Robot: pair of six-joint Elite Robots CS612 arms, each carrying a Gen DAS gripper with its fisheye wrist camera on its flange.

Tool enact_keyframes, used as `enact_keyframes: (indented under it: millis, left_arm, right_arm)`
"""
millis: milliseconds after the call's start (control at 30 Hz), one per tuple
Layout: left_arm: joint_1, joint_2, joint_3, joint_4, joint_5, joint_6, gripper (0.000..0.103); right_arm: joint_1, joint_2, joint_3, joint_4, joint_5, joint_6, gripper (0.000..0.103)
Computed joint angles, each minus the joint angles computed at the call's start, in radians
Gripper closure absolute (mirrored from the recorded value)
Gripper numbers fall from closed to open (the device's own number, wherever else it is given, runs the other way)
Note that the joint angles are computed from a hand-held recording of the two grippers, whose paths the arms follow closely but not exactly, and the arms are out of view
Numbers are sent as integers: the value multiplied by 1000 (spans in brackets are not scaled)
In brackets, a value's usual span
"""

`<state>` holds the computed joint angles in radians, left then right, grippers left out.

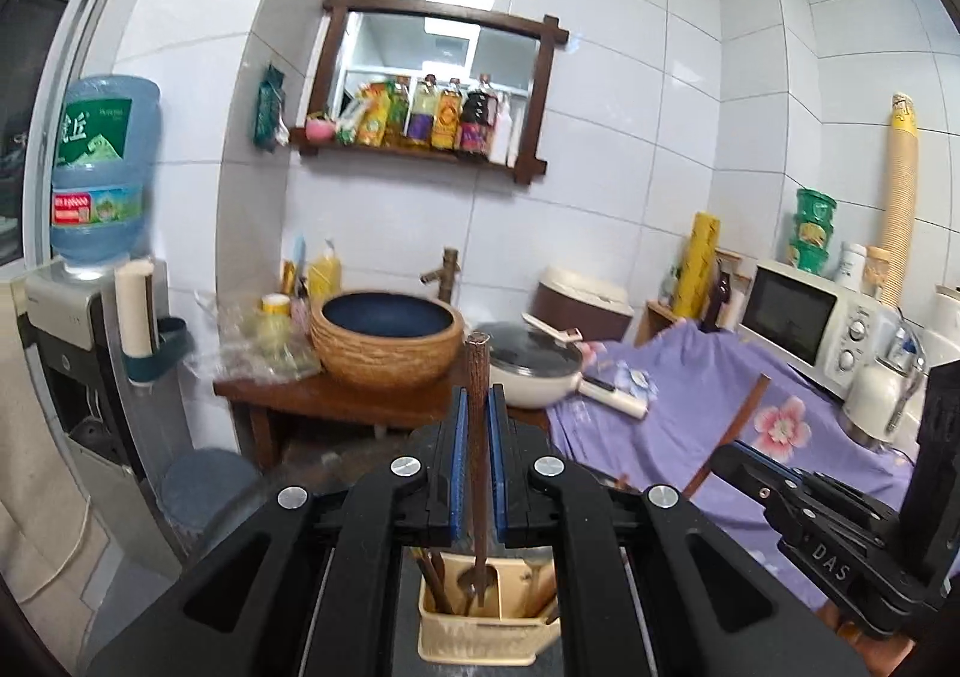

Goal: Organize utensils

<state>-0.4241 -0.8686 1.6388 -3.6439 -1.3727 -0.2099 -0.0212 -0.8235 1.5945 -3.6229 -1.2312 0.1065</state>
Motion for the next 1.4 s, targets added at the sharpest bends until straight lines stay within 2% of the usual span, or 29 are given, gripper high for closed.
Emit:
enact_keyframes:
  millis: [167, 533, 967, 1300, 1367, 1400]
  left_arm:
    - [-9, 44, -43, 15, 41, -3, 96]
    - [3, 118, -78, 97, 9, -24, 96]
    - [11, 157, -88, 160, -28, -26, 96]
    - [9, 166, -78, 153, -33, -5, 96]
    - [9, 163, -69, 141, -37, 1, 95]
    - [9, 161, -64, 137, -40, 4, 91]
  right_arm:
    - [14, 46, -44, 6, -55, -1, 96]
    - [19, 123, -82, 78, -68, 4, 96]
    - [30, 151, -92, 110, -95, -32, 96]
    - [26, 158, -82, 87, -98, -34, 95]
    - [24, 156, -73, 72, -97, -38, 90]
    - [22, 155, -66, 58, -93, -36, 88]
